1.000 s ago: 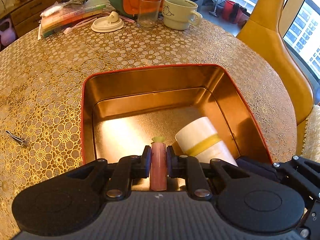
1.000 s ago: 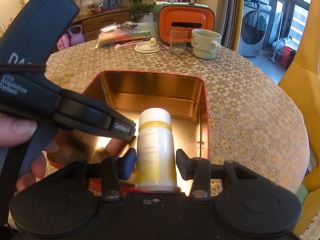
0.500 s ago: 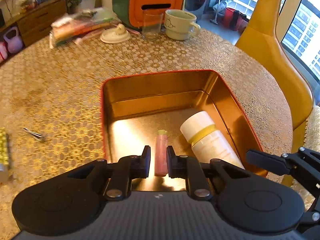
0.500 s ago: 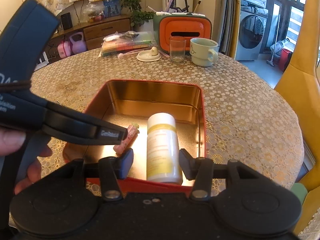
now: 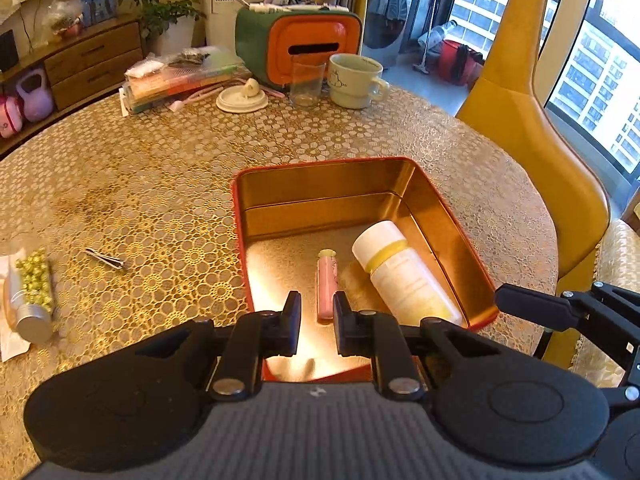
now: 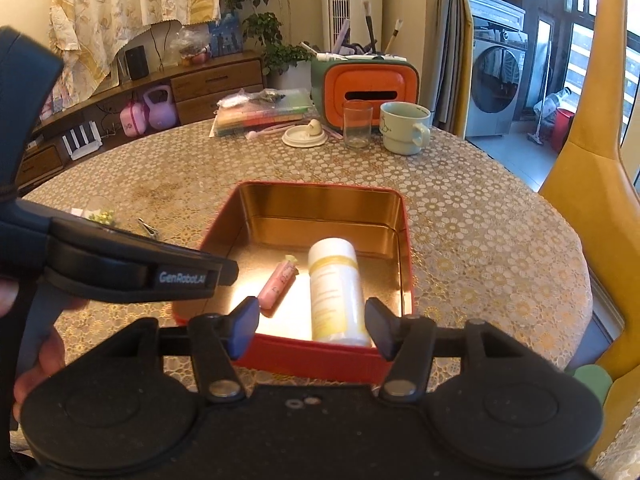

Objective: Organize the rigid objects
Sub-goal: 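Open the left tool dropping the pink tube into the tin while the right tool releases the bottle, then move both tools back over the remaining objects on the table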

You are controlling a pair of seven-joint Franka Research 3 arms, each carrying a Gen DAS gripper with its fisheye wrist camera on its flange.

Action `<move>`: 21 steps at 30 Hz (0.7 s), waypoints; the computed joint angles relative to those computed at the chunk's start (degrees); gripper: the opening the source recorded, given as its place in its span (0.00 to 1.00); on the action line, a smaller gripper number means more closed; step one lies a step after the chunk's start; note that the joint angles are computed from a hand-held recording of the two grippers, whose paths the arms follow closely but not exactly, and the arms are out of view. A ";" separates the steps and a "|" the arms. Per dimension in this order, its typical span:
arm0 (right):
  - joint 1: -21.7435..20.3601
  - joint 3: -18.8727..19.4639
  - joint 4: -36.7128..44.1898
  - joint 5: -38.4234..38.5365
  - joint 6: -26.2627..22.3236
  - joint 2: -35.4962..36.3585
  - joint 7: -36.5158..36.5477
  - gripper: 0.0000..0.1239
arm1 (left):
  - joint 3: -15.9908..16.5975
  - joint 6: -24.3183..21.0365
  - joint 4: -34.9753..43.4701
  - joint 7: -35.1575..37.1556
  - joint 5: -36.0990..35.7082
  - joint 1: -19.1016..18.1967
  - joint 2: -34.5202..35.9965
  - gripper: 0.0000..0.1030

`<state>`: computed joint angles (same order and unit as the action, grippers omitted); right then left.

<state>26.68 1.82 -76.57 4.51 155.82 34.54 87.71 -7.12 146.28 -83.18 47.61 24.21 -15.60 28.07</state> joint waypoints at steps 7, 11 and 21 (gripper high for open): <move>0.62 0.35 -5.31 0.12 2.93 -3.86 0.61 0.52 | 1.78 5.05 -8.92 -6.20 5.19 -0.63 -6.64 0.62; 0.85 0.90 -7.65 0.44 4.17 -5.74 0.53 0.55 | 1.98 7.66 -13.63 -9.54 9.49 -0.37 -10.46 0.69; 1.81 2.90 -12.51 2.04 7.50 -9.51 -0.31 0.73 | 1.11 11.65 -25.48 -20.62 19.95 1.78 -20.07 0.86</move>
<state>28.48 4.72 -89.09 6.54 163.31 25.03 87.40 -6.01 157.93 -108.66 26.99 44.15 -13.83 8.00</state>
